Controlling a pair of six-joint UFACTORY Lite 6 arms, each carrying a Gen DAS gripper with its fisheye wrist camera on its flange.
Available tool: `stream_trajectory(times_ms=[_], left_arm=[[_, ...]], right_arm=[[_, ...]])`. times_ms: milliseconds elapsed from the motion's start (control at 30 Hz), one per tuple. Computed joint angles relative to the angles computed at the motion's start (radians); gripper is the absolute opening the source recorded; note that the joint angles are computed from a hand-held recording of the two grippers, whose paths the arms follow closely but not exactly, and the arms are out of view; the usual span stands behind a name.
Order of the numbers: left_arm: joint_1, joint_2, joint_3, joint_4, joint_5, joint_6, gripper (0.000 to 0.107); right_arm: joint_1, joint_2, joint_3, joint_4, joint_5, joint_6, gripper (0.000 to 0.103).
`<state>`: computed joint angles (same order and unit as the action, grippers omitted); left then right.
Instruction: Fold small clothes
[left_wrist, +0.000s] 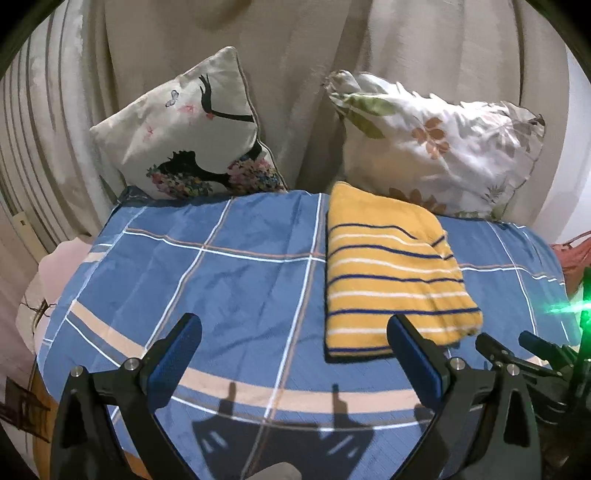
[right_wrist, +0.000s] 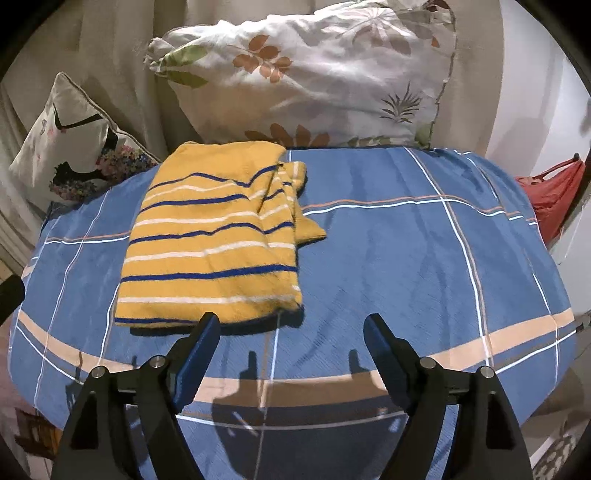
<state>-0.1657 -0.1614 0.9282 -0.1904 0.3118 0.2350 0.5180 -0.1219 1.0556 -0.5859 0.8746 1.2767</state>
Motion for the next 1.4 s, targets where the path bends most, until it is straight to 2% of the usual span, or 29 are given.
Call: stream_trajectory(times_ms=[200, 667, 967, 1400], left_arm=[[-0.026, -0.041, -0.044, 0.049, 0.012, -0.056, 0.100], [0.008, -0.011, -0.063, -0.008, 0.052, 0.011, 0.100], [0.031, 0.054, -0.043, -0.072, 0.056, 0.077, 0.100], [0.019, 0.158, 0.016, -0.074, 0.058, 0.063, 0.100]], right_arm=[[0.032, -0.020, -0.018, -0.018, 0.039, 0.012, 0.086], [0.067, 0.047, 0.006, 0.007, 0.048, 0.004, 0.086], [0.064, 0.110, 0.040, 0.009, 0.052, -0.015, 0.086], [0.017, 0.158, 0.061, 0.025, 0.024, -0.049, 0.086]])
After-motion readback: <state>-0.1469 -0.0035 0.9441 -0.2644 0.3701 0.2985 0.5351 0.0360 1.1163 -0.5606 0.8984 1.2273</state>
